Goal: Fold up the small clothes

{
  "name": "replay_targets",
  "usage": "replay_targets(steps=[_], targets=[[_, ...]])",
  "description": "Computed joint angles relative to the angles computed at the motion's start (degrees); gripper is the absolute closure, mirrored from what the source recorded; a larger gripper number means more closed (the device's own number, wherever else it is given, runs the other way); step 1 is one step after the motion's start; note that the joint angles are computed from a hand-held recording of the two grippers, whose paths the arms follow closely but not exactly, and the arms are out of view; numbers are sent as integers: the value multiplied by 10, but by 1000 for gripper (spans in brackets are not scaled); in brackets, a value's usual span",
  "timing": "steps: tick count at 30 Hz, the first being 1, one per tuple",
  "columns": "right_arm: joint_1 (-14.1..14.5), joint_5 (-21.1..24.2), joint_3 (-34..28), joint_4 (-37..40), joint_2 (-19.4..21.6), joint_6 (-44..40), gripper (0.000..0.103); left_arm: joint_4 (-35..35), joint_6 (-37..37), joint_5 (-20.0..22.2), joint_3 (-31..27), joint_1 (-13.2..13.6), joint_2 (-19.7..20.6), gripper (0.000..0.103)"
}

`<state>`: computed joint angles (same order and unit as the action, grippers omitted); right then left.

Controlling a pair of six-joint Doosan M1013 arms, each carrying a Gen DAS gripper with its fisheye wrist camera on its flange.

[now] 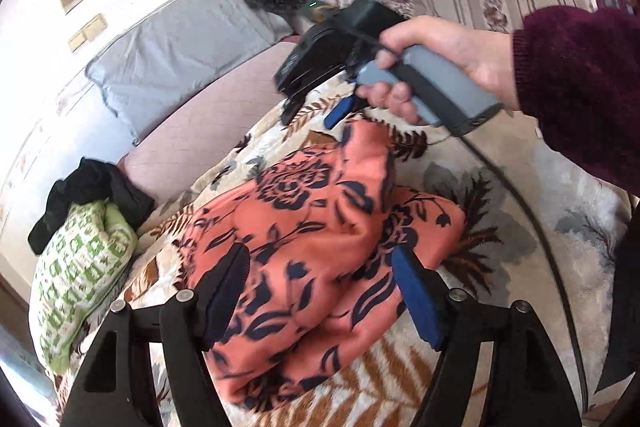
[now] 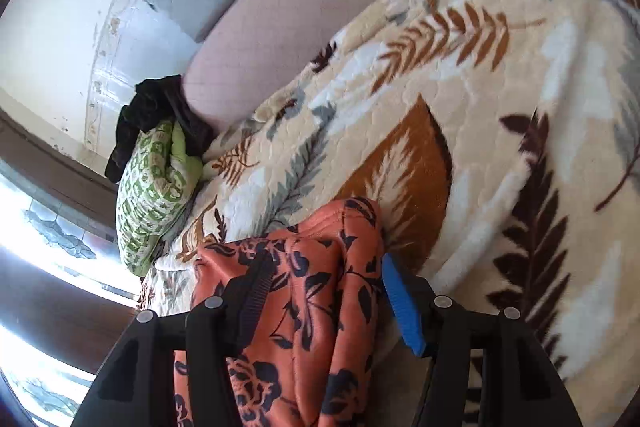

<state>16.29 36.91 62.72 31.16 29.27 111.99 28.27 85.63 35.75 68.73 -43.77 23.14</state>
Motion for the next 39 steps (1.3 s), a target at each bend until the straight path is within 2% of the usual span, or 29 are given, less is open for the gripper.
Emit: replay_targets(steps=[4,7,9,10,12,14,15,16,17,19,25,29,32,34,36,37,39], targets=[[23,-31,15,-35,-39,-47,46,29,-137,21,-16,29,1,28],[45,-40,18,-63,-54,-44,53,-22,-164,50,-41,53,16,28],[54,-40,33,-31,-63,-66,54,-39,-172,59,-51,61,23,29],[60,-26,34,-48,-62,-45,54,-60,-164,65,-57,65,27,29],[68,27,30,-92,-54,23,58,-118,-145,103,-74,74,39,29],[64,93,37,-47,-43,63,58,-171,-114,160,-88,85,52,29],[67,107,46,-50,-43,78,65,-190,-102,175,-83,88,52,29],[75,96,58,-82,-50,86,71,-195,-104,172,-71,88,47,29],[85,103,55,-132,-54,102,71,-197,-107,167,-64,88,44,29],[94,118,52,-170,-56,111,71,-193,-104,173,-64,86,41,29],[95,173,27,-179,-53,123,70,-187,-121,161,-52,86,27,29],[87,111,11,-158,-54,109,68,-153,-169,98,-34,89,10,29],[82,115,-41,-190,-27,138,68,-143,-193,55,-24,94,2,29],[76,124,-78,-191,-1,149,68,-153,-175,84,-38,95,12,29],[67,149,-115,-184,31,181,68,-142,-156,153,-64,88,35,28],[64,176,-138,-192,50,201,63,-134,-147,175,-71,85,44,28],[59,220,-169,-179,82,207,61,-115,-159,164,-64,80,43,28]])
